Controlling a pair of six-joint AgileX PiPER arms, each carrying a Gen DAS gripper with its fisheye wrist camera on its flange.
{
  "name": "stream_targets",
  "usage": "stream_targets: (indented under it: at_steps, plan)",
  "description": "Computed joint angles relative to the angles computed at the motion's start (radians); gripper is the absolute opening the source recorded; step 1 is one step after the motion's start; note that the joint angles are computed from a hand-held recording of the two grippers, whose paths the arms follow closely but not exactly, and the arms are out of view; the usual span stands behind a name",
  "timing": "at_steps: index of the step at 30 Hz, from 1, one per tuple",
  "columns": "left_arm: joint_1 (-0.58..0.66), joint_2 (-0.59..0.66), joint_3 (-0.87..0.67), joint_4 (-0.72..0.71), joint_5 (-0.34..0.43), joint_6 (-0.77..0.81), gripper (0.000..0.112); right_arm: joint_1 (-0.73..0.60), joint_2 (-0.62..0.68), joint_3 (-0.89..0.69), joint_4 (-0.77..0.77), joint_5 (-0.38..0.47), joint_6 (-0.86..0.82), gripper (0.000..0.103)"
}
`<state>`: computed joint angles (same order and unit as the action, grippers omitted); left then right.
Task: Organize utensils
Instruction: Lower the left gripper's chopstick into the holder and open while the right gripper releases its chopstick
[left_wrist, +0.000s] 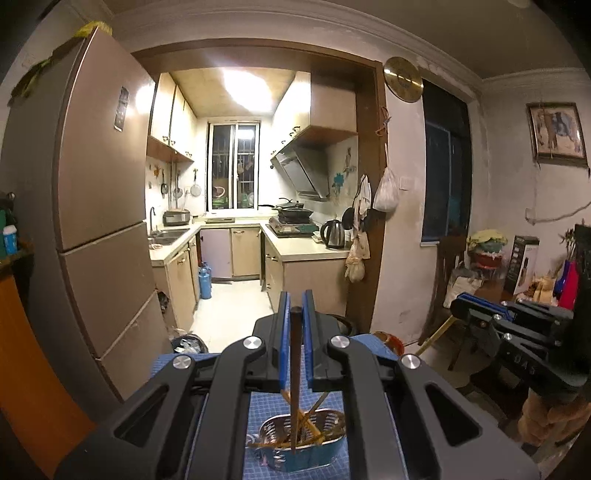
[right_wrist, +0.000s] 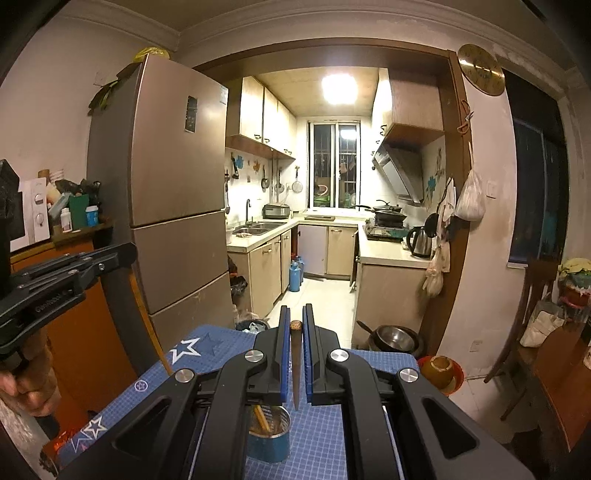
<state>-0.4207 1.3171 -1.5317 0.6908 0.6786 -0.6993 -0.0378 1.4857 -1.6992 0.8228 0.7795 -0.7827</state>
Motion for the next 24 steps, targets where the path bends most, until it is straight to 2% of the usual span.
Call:
stream_targets:
  at_steps: [8,11,13,24]
  plan:
    - [0.082,0.073,-0.020,-0.073,-0.086,0.022,0.005,0.075,0.093,-0.073,-0.068,-0.021,0.070,0.008]
    - [0.096,0.088,-0.003,-0.053,-0.114,0.000,0.005,0.099,0.114,-0.074,-0.091,-0.032,0.082,0.008]
    - [0.116,0.099,0.006,-0.098,-0.142,0.028,0.005,0.112,0.134,-0.079,-0.100,-0.031,0.088,0.008]
    - [0.175,0.168,0.061,-0.189,-0.203,0.112,0.005,0.133,0.209,-0.091,-0.113,-0.001,0.113,0.008]
